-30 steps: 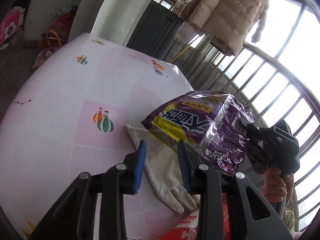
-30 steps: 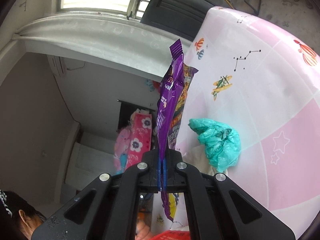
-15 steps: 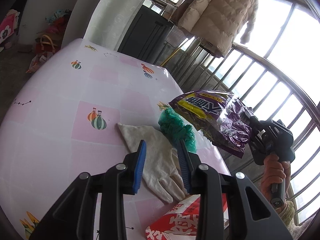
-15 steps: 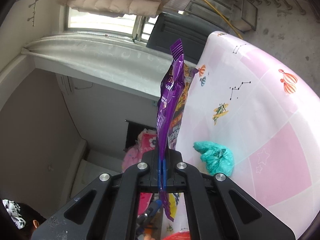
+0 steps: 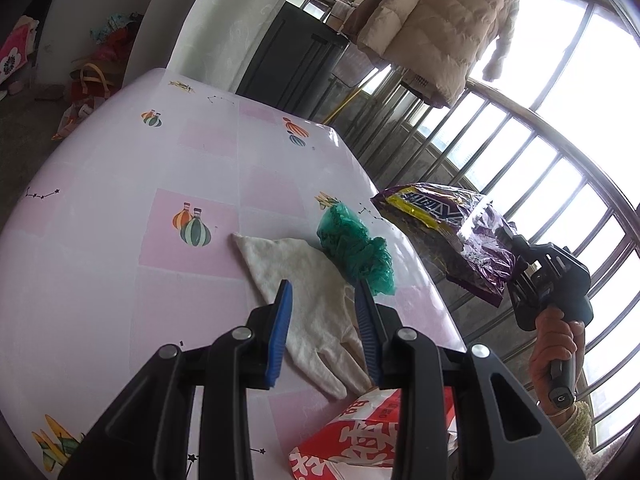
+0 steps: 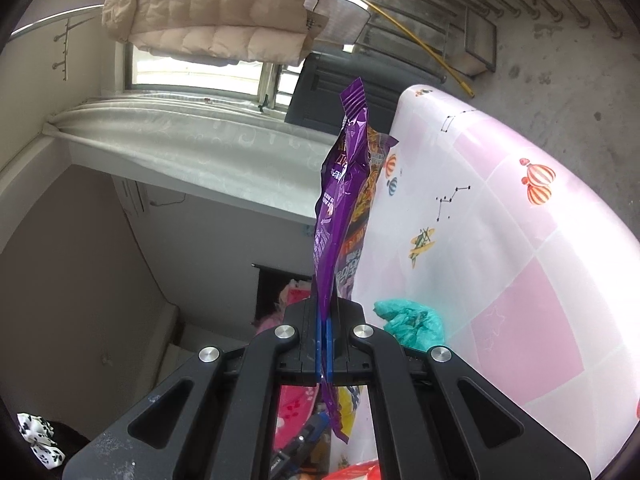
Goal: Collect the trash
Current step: 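Close the left tool on the red-and-white snack bag while the right tool holds the purple bag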
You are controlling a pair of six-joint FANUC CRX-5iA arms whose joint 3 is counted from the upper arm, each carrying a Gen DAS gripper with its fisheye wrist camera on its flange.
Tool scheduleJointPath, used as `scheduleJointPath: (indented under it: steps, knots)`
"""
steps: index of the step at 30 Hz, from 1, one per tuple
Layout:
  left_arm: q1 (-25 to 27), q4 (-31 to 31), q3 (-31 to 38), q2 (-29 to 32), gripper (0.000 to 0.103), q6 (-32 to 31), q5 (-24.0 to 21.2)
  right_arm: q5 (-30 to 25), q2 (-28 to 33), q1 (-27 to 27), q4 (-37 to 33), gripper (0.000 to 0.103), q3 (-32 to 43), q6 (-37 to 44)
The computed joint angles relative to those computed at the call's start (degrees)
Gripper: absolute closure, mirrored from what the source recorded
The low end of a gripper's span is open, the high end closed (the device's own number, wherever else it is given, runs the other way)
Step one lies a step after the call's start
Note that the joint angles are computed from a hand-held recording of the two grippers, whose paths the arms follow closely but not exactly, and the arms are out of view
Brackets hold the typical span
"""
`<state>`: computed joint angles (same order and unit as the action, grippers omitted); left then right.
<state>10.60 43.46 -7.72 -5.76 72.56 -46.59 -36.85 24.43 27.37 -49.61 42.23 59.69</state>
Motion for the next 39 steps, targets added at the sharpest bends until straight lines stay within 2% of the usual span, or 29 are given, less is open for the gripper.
scheduleJointPath:
  steps: [7,12,17,24,26,32,36,39]
  knots:
    - [0.69,2.59,-1.43,-0.56,0.072,-1.67,-0.25,1.16,-1.00,0.23,0.50,0.103,-1.43,-0.33]
    - [2.64,9.61,-6.71,-3.62,0.064,-9.28,-0.84,2.60,-3.04,0.76,2.62,0.103,-3.94,-1.41]
    - [5.06,13.62,-11.13,-6.30,0.060,-15.47,-5.39,4.32,-6.65,0.90,6.38,0.103,-8.68,-3.54]
    - [6.17,14.34,-13.38,-8.49,0.055,-19.00,-9.99,4.42,-11.74,0.04,9.70,0.103,-15.16,-6.19]
    - [5.73,12.69,-13.24,-8.99,0.053,-19.68,-9.99,3.86,-13.01,-0.57,8.68,0.103,-16.54,-5.43]
    - [1.92,-0.21,-8.20,-7.00,0.051,-16.57,-10.20,3.75,-16.22,-0.83,8.23,0.103,-20.33,-4.71]
    - [-1.02,-7.08,-6.01,-5.38,0.051,-14.18,-8.25,4.93,-17.43,-1.15,6.61,0.103,-22.26,-4.33]
    - [-1.77,-8.40,-5.69,-4.46,0.051,-13.29,-7.38,5.44,-17.86,-1.47,5.49,0.103,-22.88,-3.68]
